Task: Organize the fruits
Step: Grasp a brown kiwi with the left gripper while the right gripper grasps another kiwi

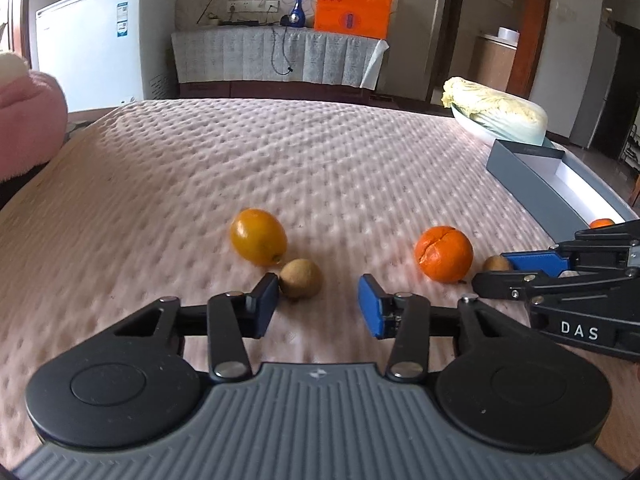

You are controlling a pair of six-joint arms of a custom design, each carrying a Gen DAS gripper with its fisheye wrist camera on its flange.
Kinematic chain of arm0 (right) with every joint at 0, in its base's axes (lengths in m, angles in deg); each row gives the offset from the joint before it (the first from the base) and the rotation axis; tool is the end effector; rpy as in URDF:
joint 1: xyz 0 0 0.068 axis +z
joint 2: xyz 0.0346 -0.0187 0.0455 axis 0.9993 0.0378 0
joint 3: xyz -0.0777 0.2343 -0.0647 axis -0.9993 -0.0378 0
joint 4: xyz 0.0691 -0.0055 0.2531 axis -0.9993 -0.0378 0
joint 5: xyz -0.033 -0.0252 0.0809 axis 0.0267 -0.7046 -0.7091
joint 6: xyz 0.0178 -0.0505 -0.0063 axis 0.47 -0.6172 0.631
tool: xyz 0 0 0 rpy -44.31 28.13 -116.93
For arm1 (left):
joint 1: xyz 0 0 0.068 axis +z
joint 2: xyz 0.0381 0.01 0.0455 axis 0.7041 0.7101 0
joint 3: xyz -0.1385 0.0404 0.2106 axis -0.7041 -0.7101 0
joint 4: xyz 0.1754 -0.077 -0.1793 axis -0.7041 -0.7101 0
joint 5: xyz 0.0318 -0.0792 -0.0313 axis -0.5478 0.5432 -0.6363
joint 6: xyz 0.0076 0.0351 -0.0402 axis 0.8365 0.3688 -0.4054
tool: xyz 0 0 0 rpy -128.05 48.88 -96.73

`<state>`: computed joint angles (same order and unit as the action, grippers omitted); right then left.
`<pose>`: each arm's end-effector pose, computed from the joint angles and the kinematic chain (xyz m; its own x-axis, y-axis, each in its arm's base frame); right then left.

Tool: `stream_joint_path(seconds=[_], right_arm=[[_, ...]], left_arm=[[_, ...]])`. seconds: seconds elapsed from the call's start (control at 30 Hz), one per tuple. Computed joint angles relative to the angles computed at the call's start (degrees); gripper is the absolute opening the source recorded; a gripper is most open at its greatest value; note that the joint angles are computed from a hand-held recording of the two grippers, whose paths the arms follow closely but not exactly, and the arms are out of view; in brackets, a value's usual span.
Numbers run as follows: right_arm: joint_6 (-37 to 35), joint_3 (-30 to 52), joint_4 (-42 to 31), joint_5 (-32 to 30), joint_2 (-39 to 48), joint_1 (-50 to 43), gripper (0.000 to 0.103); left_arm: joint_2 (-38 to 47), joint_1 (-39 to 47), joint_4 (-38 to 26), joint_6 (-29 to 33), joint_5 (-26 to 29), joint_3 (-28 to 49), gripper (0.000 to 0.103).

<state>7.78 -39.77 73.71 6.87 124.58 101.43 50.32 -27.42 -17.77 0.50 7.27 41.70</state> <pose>0.2272 0.0673 0.0224 -0.4912 -0.4638 -0.7373 -0.6678 0.7440 -0.0231 0.1099 -0.2514 0.0476 -0.5885 -0.1924 -0.7853 -0.1980 0.9760 -0.0907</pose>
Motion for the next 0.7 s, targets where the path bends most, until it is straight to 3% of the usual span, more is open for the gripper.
stream_joint_path(seconds=[0.37,0.43,0.7], right_arm=[[0.61,-0.79,-1.25,-3.08,-1.25,-2.59,0.027],[0.32,-1.14,-1.58,-3.3,-1.78,-2.96,0.026],[-0.09,-1.5,-3.98,-4.39,-4.03,-4.58,0.026]], left_arm=[[3.54,1.94,-1.05,2.25,-0.75,3.8,0.044],[3.51,1.85,-1.61,1.25,-1.0,3.75,0.029],[1.41,0.56,-0.56,2.1,-0.71,2.43,0.028]])
